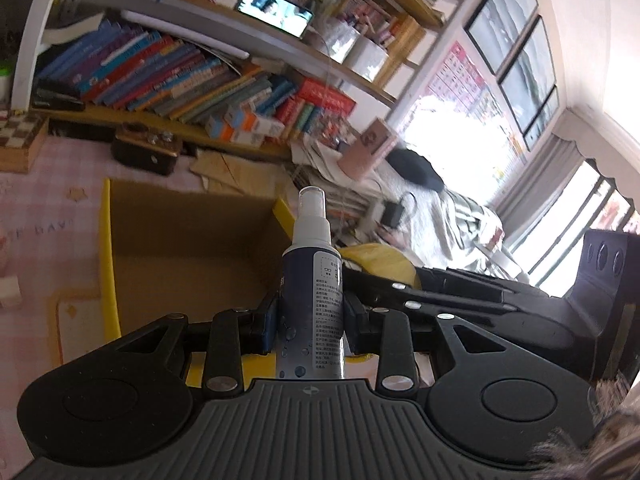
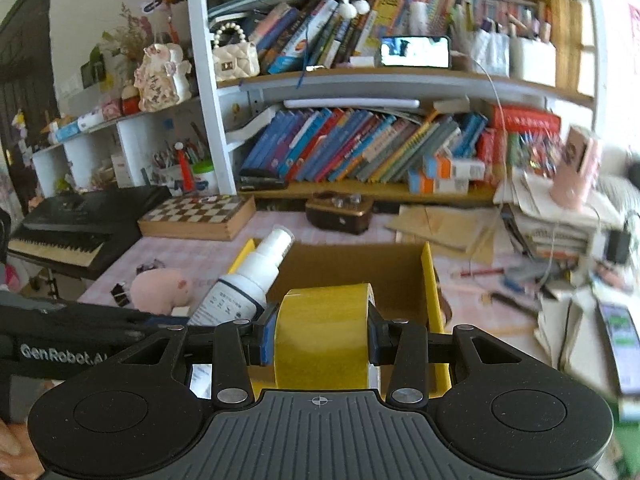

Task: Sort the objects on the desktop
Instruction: 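Carry the spray bottle and tape roll with both tools toward the yellow box, then lower the spray bottle and tape into the box and open both tools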

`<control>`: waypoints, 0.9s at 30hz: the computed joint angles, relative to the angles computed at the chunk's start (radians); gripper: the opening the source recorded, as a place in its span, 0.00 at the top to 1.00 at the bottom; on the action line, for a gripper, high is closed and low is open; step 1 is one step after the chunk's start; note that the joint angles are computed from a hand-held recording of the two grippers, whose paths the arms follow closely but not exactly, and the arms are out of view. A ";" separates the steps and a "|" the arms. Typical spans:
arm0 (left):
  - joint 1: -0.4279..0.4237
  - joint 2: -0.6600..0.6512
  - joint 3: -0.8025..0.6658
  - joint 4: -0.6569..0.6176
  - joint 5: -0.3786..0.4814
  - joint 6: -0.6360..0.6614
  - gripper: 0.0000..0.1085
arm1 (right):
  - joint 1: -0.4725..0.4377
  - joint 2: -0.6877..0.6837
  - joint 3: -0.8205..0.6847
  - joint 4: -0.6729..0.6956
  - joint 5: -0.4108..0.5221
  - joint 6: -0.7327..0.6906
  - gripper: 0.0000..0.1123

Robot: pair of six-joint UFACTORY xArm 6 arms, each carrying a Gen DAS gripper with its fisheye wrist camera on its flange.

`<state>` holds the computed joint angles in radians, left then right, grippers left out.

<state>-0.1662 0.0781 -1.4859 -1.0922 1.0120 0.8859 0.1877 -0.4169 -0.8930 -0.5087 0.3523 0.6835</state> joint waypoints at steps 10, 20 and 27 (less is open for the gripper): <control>-0.068 0.216 -0.235 0.264 -0.097 -0.140 0.72 | -0.044 0.242 -0.156 0.400 0.033 -0.497 0.64; -0.129 0.535 -0.672 0.636 0.089 -0.326 0.72 | -0.078 0.531 -0.467 0.434 0.338 -0.772 0.64; -0.170 0.645 -0.839 0.812 0.122 -0.357 0.72 | -0.065 0.618 -0.580 0.350 0.425 -0.891 0.64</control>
<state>-0.3361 0.7233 -2.3254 -0.2797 1.1345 0.5285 0.1228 0.2007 -1.4732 -0.1583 0.7768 -0.2075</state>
